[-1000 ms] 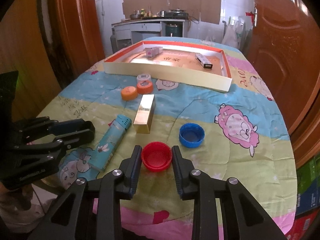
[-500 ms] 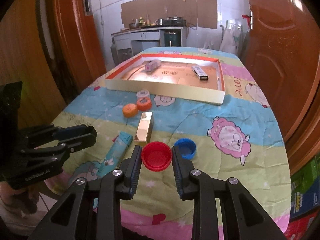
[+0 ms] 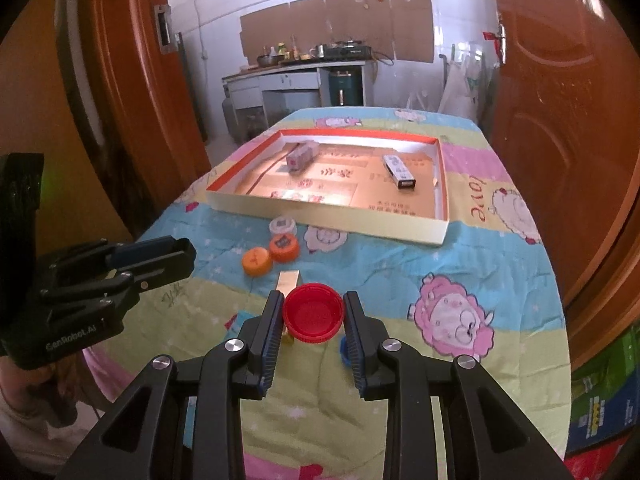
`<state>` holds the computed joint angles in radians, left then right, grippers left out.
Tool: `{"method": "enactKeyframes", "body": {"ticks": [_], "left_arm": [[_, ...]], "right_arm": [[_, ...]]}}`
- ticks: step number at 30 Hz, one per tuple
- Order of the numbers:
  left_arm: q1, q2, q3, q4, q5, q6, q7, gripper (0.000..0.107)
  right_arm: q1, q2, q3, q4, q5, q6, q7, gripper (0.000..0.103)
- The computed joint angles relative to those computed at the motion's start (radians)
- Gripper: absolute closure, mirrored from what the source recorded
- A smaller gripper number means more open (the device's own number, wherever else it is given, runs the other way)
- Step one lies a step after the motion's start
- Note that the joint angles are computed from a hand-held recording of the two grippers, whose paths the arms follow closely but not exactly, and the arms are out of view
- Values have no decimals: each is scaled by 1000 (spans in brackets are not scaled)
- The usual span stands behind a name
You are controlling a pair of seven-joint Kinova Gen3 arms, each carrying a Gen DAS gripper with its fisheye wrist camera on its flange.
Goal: Organize rigid objects
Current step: 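Carry the black cap with the left gripper while the right carries the red cap toward the tray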
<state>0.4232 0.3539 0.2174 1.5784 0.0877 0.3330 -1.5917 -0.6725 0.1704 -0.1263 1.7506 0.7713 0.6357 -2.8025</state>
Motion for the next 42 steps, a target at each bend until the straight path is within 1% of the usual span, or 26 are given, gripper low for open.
{"method": "enactKeyframes", "body": {"ticks": [18, 22, 33, 42], "left_arm": [[30, 61, -43, -137, -40, 86, 53, 77], [35, 84, -48, -184, -51, 108, 59, 77], [39, 156, -40, -336, -50, 162, 27, 77], [49, 218, -42, -466, -43, 227, -7, 77]], "right_arm": [[53, 30, 27, -60, -120, -51, 158, 72], [61, 39, 38, -75, -145, -62, 195, 72], [85, 70, 73, -134, -191, -67, 288, 72], [103, 96, 103, -197, -189, -59, 369, 72]]}}
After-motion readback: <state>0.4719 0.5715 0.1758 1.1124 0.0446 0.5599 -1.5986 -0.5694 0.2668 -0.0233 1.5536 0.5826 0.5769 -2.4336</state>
